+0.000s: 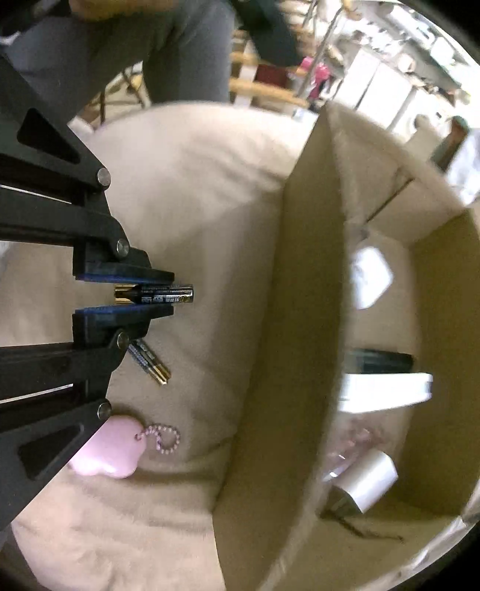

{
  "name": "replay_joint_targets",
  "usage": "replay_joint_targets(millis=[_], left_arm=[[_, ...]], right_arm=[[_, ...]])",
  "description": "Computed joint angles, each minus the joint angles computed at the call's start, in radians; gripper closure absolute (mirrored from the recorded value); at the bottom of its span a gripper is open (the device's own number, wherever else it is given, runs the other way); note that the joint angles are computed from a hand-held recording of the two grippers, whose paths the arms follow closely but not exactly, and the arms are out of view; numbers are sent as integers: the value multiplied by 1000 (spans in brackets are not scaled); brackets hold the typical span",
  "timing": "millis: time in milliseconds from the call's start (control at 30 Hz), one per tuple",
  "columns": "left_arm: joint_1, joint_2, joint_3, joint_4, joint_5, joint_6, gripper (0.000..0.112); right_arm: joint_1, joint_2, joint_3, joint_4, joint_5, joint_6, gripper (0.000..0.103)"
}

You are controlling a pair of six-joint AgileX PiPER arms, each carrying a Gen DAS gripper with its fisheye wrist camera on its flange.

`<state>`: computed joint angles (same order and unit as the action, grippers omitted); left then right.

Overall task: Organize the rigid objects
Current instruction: 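Grasp an AA battery with the right tool while the left tool grasps another battery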

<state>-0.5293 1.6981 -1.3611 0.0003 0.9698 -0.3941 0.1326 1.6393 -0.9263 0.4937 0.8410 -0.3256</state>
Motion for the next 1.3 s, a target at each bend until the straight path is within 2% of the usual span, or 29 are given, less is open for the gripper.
replay_joint_targets(millis=[200,367,500,700,1000,1167,1233,1300], left_arm=[[-7,2,3,5,-2,6,9],[-41,17,2,28,-7,3,9],[-73,31,6,49,-15,8,9],[-126,98,-7,50,12,47,11],[-272,313,-232,-3,109,110,44],[-339,477,-390,54,194,104,45],[-347,517,-423,52,215,112,55],[-360,537,-441,67,220,117,55]], right_arm=[[-137,-156,-20,40,122,-89,92],[-287,-231,-57,59,208,-166,92],[-361,-231,-28,68,198,-191,92],[-377,-251,36,144,161,-241,92],[-519,-267,54,199,188,-299,92],[-575,-271,48,244,207,-329,92],[-585,-261,38,255,214,-335,92],[-590,-255,31,264,217,-340,92]])
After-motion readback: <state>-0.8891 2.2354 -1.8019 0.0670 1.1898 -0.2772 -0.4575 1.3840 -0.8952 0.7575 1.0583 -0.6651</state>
